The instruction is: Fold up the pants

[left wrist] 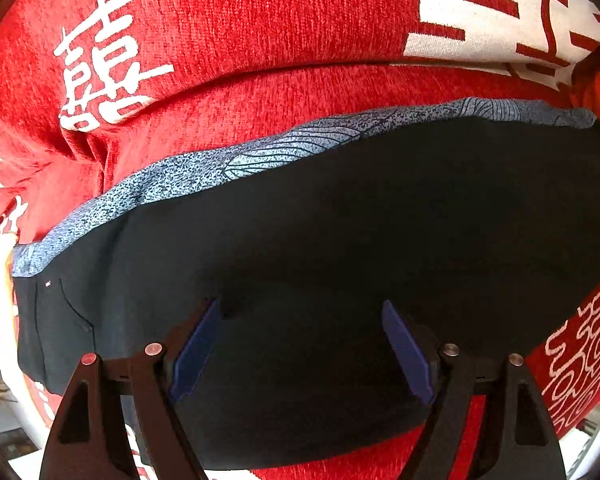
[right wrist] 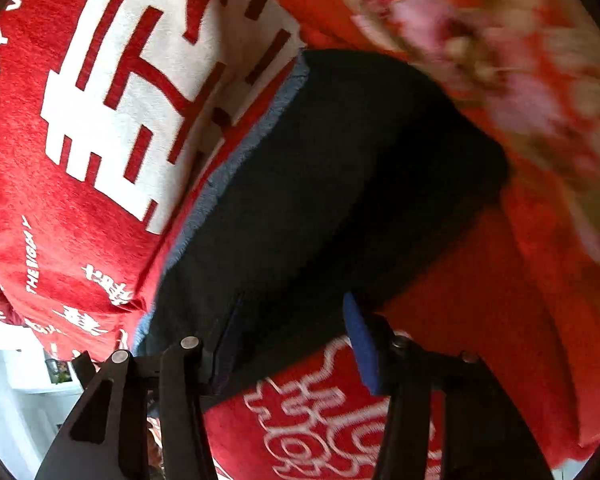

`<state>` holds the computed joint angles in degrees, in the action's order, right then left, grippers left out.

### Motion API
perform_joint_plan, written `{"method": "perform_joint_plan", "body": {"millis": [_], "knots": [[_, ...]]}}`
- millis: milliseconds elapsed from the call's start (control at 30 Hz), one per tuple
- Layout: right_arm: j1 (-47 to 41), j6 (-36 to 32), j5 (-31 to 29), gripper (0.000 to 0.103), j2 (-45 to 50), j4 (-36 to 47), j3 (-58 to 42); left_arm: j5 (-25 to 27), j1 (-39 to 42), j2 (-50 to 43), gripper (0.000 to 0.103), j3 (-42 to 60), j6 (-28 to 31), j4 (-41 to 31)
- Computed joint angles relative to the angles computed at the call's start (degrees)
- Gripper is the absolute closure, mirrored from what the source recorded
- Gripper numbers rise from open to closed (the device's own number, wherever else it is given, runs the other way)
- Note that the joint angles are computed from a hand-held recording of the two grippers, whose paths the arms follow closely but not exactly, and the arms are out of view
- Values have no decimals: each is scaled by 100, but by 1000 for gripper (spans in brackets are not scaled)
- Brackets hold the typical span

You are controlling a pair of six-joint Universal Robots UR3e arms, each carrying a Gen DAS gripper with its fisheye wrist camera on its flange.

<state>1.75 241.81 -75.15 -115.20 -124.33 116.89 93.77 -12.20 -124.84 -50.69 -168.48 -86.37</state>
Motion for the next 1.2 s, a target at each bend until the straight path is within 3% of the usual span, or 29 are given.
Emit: {"method": "perform_joint_plan", "body": {"millis": [133,233,400,467,567,767,867,967,1200], "knots": [[-91,56,38,49,466,-493,15,-124,19,-155,19,196,-140,-86],[-97,-16,-121,93,697,-148,-467,-174,47,-277,18,553,-286,-450],[434,-45,-509,94,447,538,-970,-210,56,39,18,129,70,-382],[376,29,-345,91,213,699,-517,-225,68,147,14,-183,35,-234],[28,72,-28,92,-345,71,407,-198,112,298,8,-561,-73,115],[431,-697,-504,88,441,990,-906,-141,80,323,8,-634,-105,196],[254,-791,-323,85,564,1128,-1014,-61,-6,292,8,-521,-259,95],[271,-518,-274,69,429,1515,-1091,-49,-28,328,8,-550,-295,124],[1213,236,-628,69,546,1969,-1604,28,-64,419,8,-694,-486,210]]}}
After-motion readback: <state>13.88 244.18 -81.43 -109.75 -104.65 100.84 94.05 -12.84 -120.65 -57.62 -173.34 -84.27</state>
